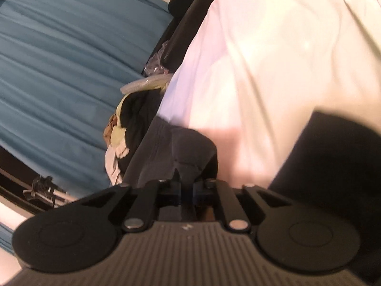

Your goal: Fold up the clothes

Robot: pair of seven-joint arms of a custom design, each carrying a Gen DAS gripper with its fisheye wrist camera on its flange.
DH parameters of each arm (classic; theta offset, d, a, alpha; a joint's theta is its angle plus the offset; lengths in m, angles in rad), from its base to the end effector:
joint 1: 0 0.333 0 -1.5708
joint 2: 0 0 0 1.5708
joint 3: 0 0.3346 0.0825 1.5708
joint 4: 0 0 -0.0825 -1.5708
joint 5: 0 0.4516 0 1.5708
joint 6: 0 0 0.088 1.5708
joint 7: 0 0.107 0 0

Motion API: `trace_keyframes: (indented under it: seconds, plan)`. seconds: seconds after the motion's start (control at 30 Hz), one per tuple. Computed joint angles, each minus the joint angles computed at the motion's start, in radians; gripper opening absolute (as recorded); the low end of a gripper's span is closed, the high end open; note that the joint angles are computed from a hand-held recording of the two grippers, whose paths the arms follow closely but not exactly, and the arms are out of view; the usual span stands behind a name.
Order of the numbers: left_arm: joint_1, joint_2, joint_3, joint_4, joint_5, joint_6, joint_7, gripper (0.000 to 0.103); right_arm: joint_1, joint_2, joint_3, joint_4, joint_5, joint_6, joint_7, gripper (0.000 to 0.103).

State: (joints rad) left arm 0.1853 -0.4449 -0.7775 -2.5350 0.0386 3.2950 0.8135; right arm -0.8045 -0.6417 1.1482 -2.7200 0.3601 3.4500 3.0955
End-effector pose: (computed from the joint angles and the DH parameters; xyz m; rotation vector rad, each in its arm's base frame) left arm 0.4159 -0.3140 0.4932 -1.6650 1.6847 -1.3517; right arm 0.4551 0.1246 0.4171 -0.2256 1.9722 -0.3682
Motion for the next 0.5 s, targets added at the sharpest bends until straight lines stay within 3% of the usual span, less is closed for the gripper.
trace_keyframes:
  seconds: [0.17, 0.23, 0.3, 0.4, 0.43, 0.5]
  plan:
    - [-0.002, 0.014, 0.005, 0.007, 0.005, -0.002, 0.002, 0.094, -0.098, -0.2, 0.059, 0.022, 0.004, 0.102, -0.108, 0.003]
    - [-0.011, 0.013, 0.017, 0.003, 0.004, 0.0, 0.004, 0.094, -0.109, -0.27, 0.072, 0.031, 0.034, 0.079, -0.13, 0.003]
    - [-0.015, 0.012, 0.024, 0.001, 0.001, 0.002, 0.004, 0.094, -0.049, -0.26, 0.038, 0.009, 0.039, -0.037, -0.107, 0.003]
    - [-0.039, 0.023, 0.051, 0.002, -0.007, -0.002, 0.002, 0.094, 0.067, -0.154, -0.056, -0.031, 0.003, -0.213, -0.083, 0.003]
    - [-0.044, 0.026, 0.057, 0.003, -0.008, -0.006, 0.002, 0.094, 0.113, -0.118, -0.096, -0.048, 0.003, -0.25, -0.073, 0.003]
    - [-0.048, 0.028, 0.064, 0.004, -0.006, -0.008, 0.002, 0.094, 0.147, -0.101, -0.126, -0.075, 0.001, -0.221, -0.038, 0.003]
